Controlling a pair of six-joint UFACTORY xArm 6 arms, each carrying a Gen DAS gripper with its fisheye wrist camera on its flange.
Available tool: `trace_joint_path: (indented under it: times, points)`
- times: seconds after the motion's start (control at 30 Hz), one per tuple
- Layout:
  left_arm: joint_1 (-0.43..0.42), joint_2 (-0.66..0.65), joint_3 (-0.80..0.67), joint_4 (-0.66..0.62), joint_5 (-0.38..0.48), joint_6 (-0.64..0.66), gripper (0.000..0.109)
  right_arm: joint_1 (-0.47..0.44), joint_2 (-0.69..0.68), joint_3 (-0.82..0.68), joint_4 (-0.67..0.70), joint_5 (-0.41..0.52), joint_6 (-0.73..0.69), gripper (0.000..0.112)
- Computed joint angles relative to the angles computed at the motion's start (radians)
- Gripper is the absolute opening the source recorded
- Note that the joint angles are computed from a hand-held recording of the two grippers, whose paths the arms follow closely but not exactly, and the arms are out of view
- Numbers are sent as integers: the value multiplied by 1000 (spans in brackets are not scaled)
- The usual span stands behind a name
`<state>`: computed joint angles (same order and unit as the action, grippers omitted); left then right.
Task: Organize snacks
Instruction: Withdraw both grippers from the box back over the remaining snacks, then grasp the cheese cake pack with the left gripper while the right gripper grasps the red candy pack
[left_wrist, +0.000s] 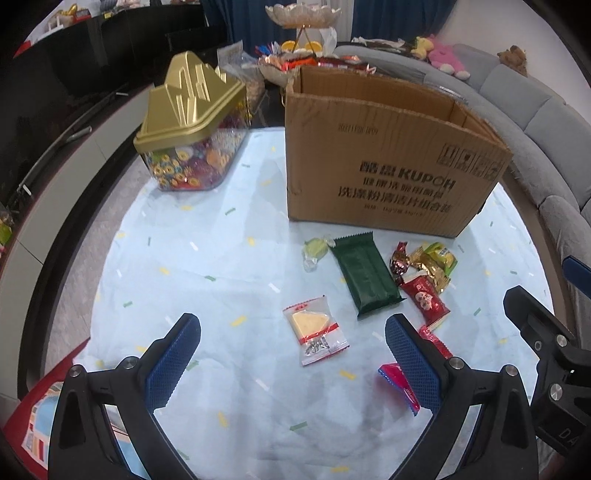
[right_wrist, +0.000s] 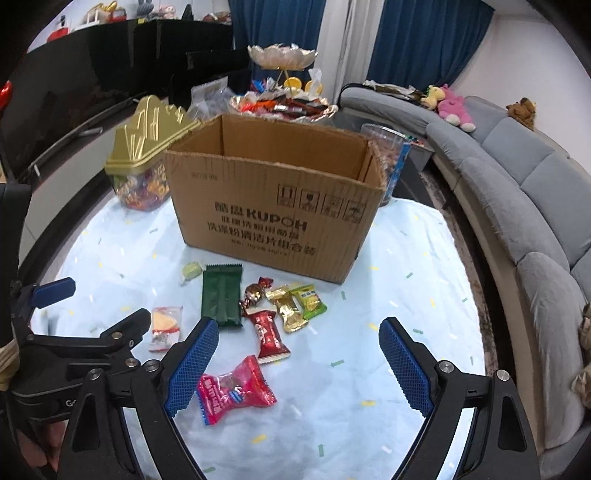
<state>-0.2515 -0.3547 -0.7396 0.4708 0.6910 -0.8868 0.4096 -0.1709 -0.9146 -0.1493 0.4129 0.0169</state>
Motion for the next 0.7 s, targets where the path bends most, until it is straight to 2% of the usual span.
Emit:
trace_joint_path:
  times: [0.17,0.43,0.7]
  points:
    - [7,47,-10,-26,-7,10,100,-5,59,-37,40,27,-55,88]
    - [7,117,-36,-38,2,10,96,-11,147,-98,119,85,-163,67]
    - [22,166,-52,-71,-1,17,91,-9,204,-141,162,124,-215,67]
